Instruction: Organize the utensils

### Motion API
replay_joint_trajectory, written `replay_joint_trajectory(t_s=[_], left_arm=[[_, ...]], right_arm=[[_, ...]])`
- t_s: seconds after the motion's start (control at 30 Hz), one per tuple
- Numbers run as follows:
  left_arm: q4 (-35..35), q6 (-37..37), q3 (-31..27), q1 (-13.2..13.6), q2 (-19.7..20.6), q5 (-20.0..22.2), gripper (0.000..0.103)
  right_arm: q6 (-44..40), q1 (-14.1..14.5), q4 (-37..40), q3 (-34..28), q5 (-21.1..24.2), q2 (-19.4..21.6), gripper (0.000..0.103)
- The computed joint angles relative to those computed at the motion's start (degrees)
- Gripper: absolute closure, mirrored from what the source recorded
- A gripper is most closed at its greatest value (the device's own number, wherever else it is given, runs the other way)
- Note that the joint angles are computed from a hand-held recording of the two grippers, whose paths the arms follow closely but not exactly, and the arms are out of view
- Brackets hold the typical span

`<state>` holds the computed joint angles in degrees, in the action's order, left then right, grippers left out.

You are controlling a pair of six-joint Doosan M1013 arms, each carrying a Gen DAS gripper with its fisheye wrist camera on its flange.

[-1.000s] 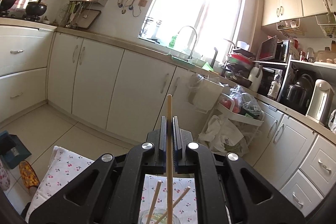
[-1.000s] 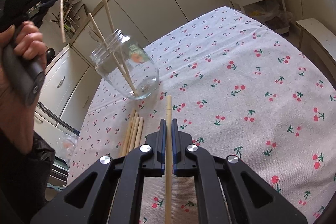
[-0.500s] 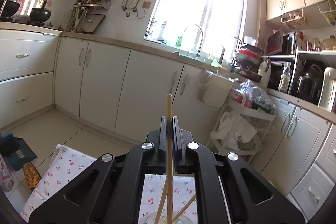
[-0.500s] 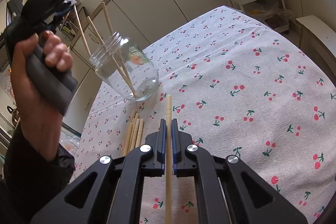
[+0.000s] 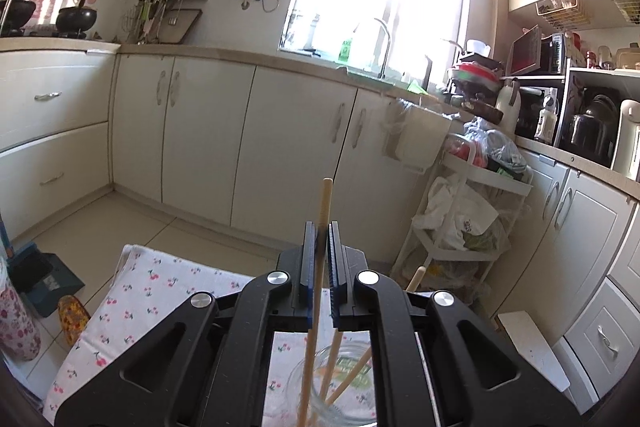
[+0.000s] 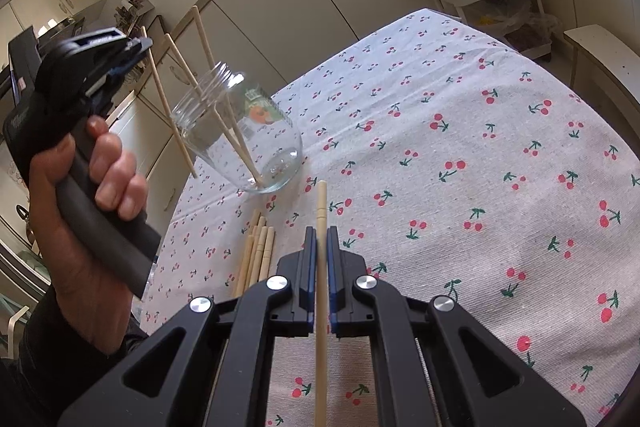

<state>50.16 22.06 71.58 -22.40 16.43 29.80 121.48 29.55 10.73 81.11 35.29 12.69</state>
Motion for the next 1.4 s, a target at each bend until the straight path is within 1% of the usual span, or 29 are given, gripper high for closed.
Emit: replay_joint_trajectory(t_s=[0.1, 0.3, 0.47, 0.53, 0.63, 0.83, 0.93, 1.0, 1.07, 1.13, 1.2, 1.3, 1.33, 1.4], left_arm=[[-0.9, 0.0, -0.4, 0.4, -0.3, -0.2, 0.098], [4.0, -6.1, -1.9, 0.6, -0.9, -3.0, 0.098], [7.8, -10.2, -3.8, 0.4, -0.1, -4.2, 0.098], [7.0, -9.0, -4.7, 0.4, 0.6, -3.9, 0.098], [3.3, -5.4, -5.0, 0.4, 1.3, -3.2, 0.098], [1.9, -3.8, -3.1, 0.3, 0.5, -3.1, 0.098], [0.8, -3.2, -2.6, 0.7, -0.1, -3.2, 0.098], [-1.1, -2.3, -2.1, 1.4, -0.7, -3.3, 0.098], [-5.5, -0.7, -1.4, 2.7, -1.4, -2.8, 0.098], [-7.7, -0.4, -0.6, 4.1, -2.0, -0.8, 0.098], [-9.8, 0.9, 0.8, 5.4, -2.7, 1.7, 0.096], [-17.0, 7.1, 2.6, 7.1, -3.2, 4.8, 0.089], [-20.4, 10.3, 2.7, 7.6, -3.1, 5.5, 0.084], [-26.5, 17.1, 2.9, 8.2, -2.7, 8.8, 0.078]], right_arm=[[-0.1, -0.1, 0.4, 0.1, -0.1, 0.0, 0.097], [-0.3, -0.1, 0.7, 0.1, -0.1, -0.1, 0.097], [-0.7, -0.3, 1.6, 0.3, -0.3, -0.2, 0.097], [-1.0, -0.4, 2.1, 0.4, -0.3, -0.2, 0.097], [-1.3, -0.6, 2.8, 0.4, -0.3, -0.2, 0.097], [-1.6, -0.7, 3.6, 0.5, -0.3, -0.2, 0.097], [-1.3, -0.6, 3.3, 0.4, -0.1, -0.2, 0.097], [-1.1, -0.5, 2.9, 0.4, -0.1, -0.2, 0.097], [-0.9, -0.4, 2.3, 0.6, -0.8, -0.4, 0.097], [-1.2, -0.6, 2.8, 0.7, -1.4, -0.5, 0.097], [-1.5, -1.0, 3.9, 0.6, -3.5, -0.8, 0.097], [-2.7, -1.6, 4.8, -1.5, -7.8, -0.4, 0.097], [-3.6, -1.9, 5.8, -2.5, -9.3, 0.0, 0.097], [-4.5, -2.3, 7.0, -5.0, -12.3, 1.1, 0.097]])
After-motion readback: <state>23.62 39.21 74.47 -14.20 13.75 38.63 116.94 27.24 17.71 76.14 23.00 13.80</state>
